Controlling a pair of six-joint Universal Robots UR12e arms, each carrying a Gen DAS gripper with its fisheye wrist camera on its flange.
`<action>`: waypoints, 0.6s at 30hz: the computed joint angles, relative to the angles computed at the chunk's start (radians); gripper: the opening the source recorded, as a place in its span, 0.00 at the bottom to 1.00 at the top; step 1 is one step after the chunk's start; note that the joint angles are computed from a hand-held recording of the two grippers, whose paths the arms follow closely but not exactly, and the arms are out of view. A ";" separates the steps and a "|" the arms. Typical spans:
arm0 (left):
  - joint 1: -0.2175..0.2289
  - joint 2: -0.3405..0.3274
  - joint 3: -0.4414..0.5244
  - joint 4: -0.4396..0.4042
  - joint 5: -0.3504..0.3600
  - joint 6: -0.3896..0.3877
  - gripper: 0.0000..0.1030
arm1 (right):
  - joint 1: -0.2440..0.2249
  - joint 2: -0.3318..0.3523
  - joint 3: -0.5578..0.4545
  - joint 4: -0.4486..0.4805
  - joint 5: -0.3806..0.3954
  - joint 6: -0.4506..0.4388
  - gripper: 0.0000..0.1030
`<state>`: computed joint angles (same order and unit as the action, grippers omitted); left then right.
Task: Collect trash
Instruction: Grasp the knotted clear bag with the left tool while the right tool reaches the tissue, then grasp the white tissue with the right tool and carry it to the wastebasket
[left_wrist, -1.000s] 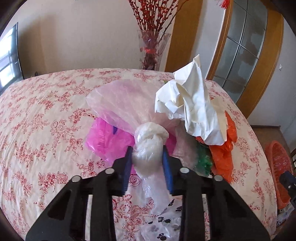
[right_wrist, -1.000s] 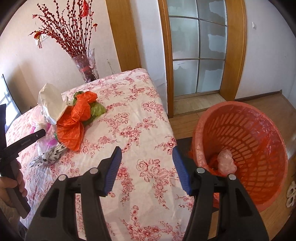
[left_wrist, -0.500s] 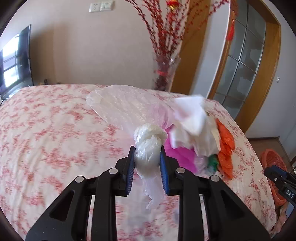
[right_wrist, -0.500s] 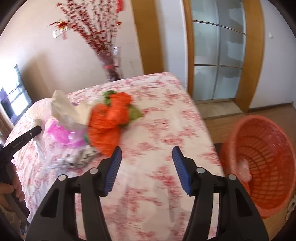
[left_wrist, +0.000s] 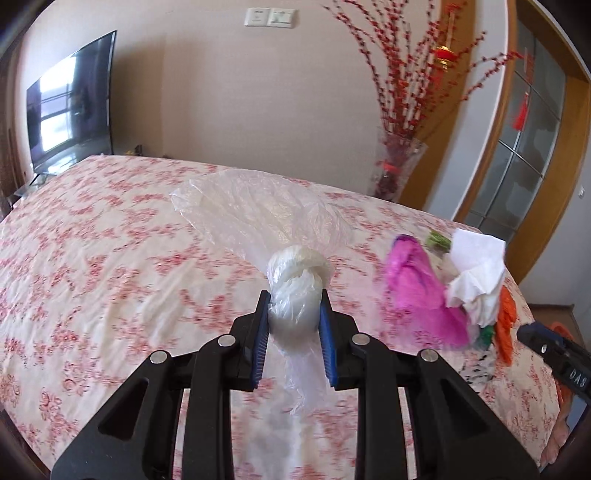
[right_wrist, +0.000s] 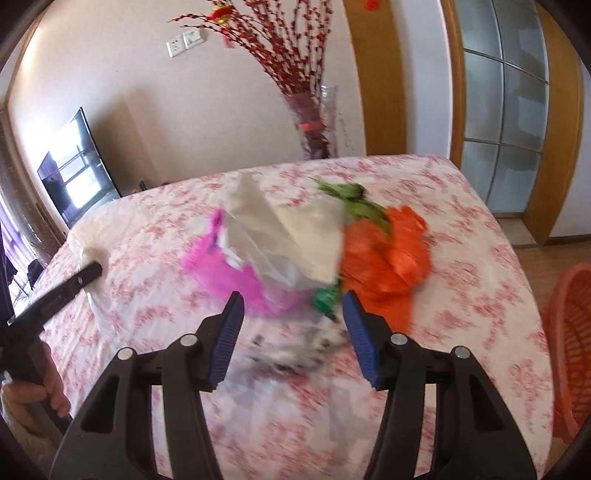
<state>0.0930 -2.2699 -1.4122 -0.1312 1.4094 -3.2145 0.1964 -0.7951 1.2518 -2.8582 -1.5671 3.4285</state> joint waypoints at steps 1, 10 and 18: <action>0.003 0.000 0.000 0.001 -0.001 -0.002 0.24 | 0.003 0.007 -0.014 -0.001 0.001 0.002 0.53; 0.021 -0.002 -0.003 0.003 -0.018 -0.006 0.24 | 0.033 0.099 -0.204 0.062 -0.074 0.044 0.53; 0.019 -0.003 -0.004 0.000 -0.034 0.002 0.24 | 0.035 0.138 -0.303 0.235 -0.111 0.072 0.20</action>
<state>0.1124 -2.2724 -1.4165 -0.1308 1.3759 -3.2124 0.2313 -0.6569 0.9485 -2.6231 -1.6782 3.5007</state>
